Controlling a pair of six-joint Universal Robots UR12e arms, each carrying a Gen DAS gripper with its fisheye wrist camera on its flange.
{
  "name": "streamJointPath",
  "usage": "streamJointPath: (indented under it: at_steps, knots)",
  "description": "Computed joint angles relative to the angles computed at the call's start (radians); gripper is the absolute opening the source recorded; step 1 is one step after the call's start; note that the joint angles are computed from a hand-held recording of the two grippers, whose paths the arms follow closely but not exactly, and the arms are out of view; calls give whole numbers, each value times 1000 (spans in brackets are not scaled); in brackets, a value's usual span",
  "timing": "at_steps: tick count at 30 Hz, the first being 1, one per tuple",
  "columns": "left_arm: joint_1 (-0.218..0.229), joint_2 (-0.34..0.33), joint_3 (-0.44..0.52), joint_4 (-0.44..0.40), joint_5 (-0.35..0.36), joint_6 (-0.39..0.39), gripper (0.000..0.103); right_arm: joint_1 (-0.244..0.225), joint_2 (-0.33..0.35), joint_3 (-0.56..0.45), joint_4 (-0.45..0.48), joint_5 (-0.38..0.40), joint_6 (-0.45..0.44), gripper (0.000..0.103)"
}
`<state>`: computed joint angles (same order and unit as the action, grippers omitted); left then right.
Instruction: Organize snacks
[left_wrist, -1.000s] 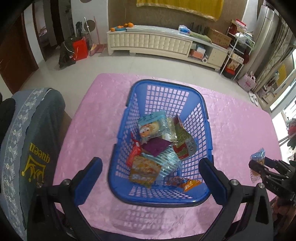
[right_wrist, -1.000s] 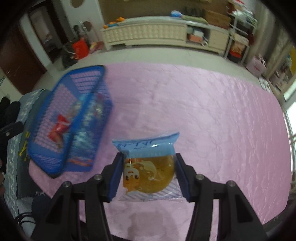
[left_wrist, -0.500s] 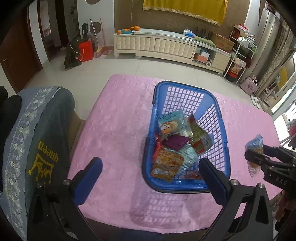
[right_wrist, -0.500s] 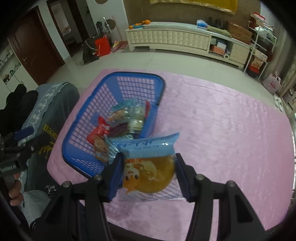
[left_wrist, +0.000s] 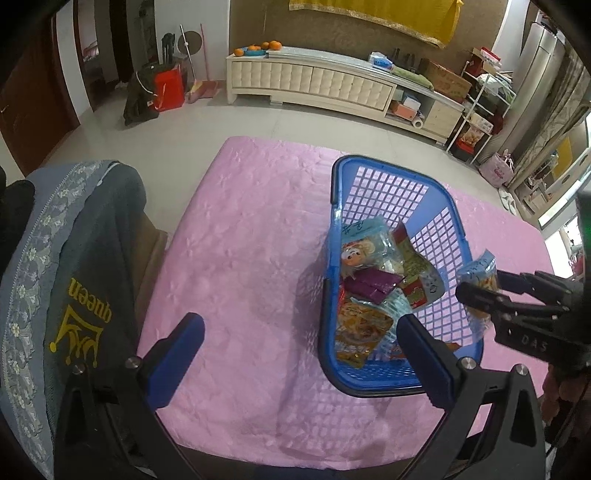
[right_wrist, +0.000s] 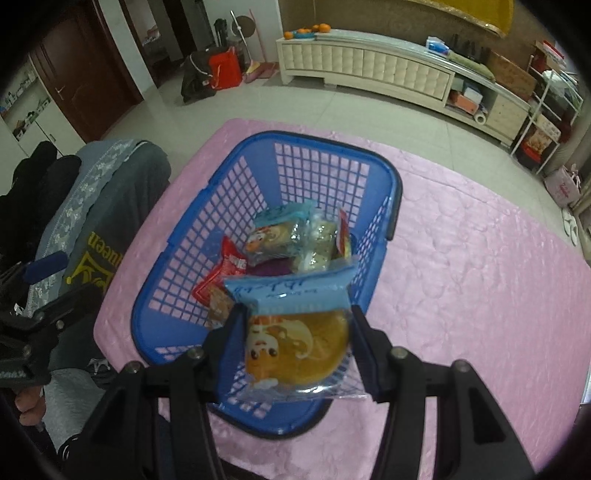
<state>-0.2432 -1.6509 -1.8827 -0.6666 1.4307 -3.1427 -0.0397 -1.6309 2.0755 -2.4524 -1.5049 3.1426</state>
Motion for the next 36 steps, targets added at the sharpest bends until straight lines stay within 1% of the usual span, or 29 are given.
streamJointPath:
  at_steps: [3, 5, 8, 11, 13, 14, 15, 16, 17, 19, 22, 23, 25, 27, 30, 31, 32, 33, 34, 35, 36]
  knots:
    - [0, -8, -3, 2, 4, 9, 103, 1, 13, -5, 22, 11, -11, 59]
    - [-4, -13, -4, 7, 10, 7, 103, 6, 17, -4, 16, 5, -17, 59]
    - [-5, -15, -4, 6, 0, 6, 103, 2, 17, 3, 4, 53, -21, 59]
    - [-9, -12, -6, 6, 1, 12, 103, 9, 21, -3, 22, 48, -16, 59]
    - [-7, -9, -8, 6, 1, 14, 103, 3, 21, -7, 50, 75, -14, 60]
    - [-7, -5, -11, 5, -1, 10, 103, -1, 19, -7, 62, 85, -10, 66]
    - [-6, -7, -9, 4, -3, 8, 103, -6, 13, -3, 66, 94, -3, 71]
    - [-5, -3, -13, 7, -3, 2, 103, -10, 5, 3, 61, 102, 0, 78]
    - [-6, 4, -20, 17, 0, -2, 103, -18, -6, 13, 53, 124, 0, 81]
    - [-7, 20, -43, 46, -2, -12, 103, -32, -39, 43, 18, 148, 3, 83]
    - [-14, 48, -83, 96, -2, -6, 103, -42, -103, 107, -76, 129, 8, 83]
    - [-21, 61, -100, 120, 3, -10, 103, -45, -121, 124, -92, 124, 6, 83]
    - [-22, 87, -133, 165, -16, -27, 103, -60, -172, 171, -130, 119, 11, 83]
    - [-26, 109, -161, 200, -34, -42, 103, -71, -217, 212, -166, 106, 30, 83]
    - [-44, 150, -213, 267, -35, -55, 103, -94, -297, 276, -207, 84, 64, 83]
    - [-44, 165, -233, 289, -56, -56, 103, -109, -327, 297, -215, 95, 76, 83]
    - [-43, 182, -255, 310, -83, -65, 103, -130, -362, 320, -217, 127, 87, 83]
    - [-48, 198, -275, 334, -92, -77, 103, -149, -386, 336, -221, 152, 99, 83]
    - [-52, 208, -287, 349, -92, -84, 103, -168, -426, 362, -228, 172, 121, 83]
    - [-66, 224, -304, 375, -77, -97, 103, -179, -462, 383, -231, 173, 136, 83]
    - [-73, 232, -313, 389, -71, -102, 103, -176, -488, 395, -232, 152, 149, 83]
